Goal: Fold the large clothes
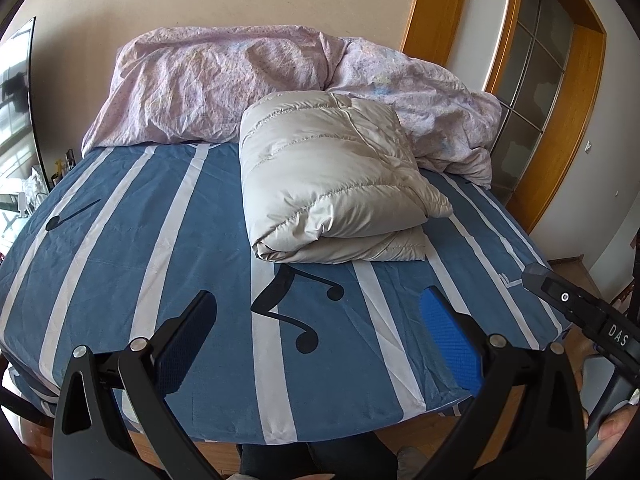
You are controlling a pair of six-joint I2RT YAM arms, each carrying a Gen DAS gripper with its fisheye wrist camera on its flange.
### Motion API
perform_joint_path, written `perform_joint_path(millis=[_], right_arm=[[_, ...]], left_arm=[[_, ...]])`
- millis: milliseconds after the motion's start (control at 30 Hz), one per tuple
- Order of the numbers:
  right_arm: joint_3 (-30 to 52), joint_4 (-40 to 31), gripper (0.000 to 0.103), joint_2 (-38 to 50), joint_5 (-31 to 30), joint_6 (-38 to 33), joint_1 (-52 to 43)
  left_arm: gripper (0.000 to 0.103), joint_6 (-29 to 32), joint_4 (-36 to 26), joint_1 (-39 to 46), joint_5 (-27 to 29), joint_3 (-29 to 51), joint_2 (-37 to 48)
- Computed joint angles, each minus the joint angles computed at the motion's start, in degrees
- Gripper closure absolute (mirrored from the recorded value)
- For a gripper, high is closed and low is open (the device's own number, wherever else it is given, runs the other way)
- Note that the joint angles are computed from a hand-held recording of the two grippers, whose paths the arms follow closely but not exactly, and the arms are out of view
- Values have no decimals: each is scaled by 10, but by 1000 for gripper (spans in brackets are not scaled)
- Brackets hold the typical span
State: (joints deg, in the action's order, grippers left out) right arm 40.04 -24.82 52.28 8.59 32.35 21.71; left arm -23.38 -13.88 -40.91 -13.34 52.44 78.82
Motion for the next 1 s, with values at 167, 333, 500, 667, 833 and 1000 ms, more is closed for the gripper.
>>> perform_joint_path(millis=[167,333,500,667,833,1000], right_arm=[[-2,2,2,2,-4,-1,-4],[-6,8,2,3,-5,-2,-8],[-7,12,2,9,-5,-2,-9],[-8,13,2,6,-7,-4,-12],[-9,13,2,6,-11,-7,-17],[-8,13,2,7,-13,-9,-18]], left_arm=[[1,-2,1,0,6,2,3],[1,-1,2,1,10,3,4],[1,-1,4,4,20,6,10],[1,2,8,2,17,13,19],[1,4,8,3,17,17,22],[1,3,6,3,18,18,22]])
